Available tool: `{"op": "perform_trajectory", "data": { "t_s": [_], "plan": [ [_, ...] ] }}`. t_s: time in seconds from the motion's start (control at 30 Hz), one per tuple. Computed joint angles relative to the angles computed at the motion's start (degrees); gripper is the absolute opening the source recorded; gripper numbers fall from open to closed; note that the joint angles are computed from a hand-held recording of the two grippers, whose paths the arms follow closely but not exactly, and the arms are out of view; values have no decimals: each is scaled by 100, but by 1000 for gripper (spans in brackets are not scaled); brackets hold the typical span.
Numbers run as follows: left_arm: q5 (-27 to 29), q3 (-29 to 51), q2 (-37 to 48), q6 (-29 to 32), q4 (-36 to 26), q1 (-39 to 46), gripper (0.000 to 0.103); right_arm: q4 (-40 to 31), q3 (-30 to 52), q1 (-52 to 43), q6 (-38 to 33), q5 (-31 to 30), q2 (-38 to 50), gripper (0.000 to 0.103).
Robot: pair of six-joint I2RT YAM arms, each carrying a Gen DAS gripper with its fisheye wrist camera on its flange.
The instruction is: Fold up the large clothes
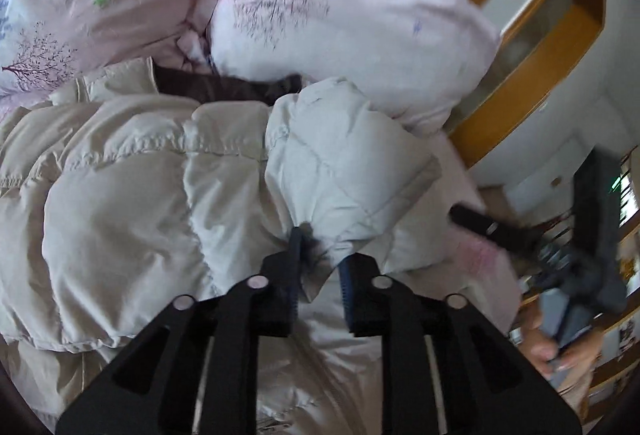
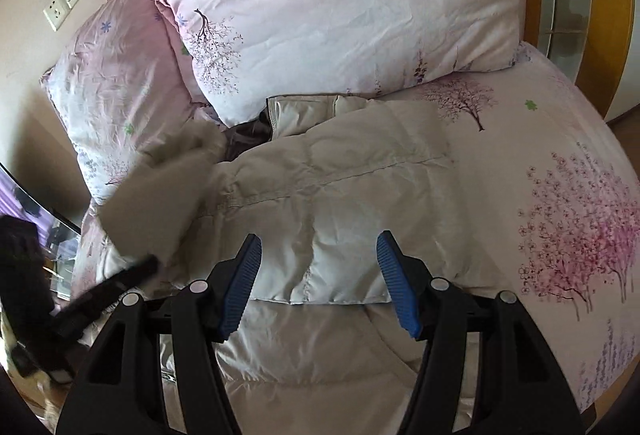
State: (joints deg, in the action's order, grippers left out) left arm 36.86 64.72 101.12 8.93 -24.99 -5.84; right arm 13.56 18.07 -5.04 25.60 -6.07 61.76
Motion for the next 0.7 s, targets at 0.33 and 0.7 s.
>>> {"op": "perform_trajectory", "data": {
  "t_s": [0.33,0.7],
  "plan": [
    [709,-791,-1396,560,358,1438,101,600,339,-314,364,-1746,1083,62],
    [622,-1144,-1660,2156,375,3906,101,510,1197,428,331,-1713,2419,50]
  ]
}}
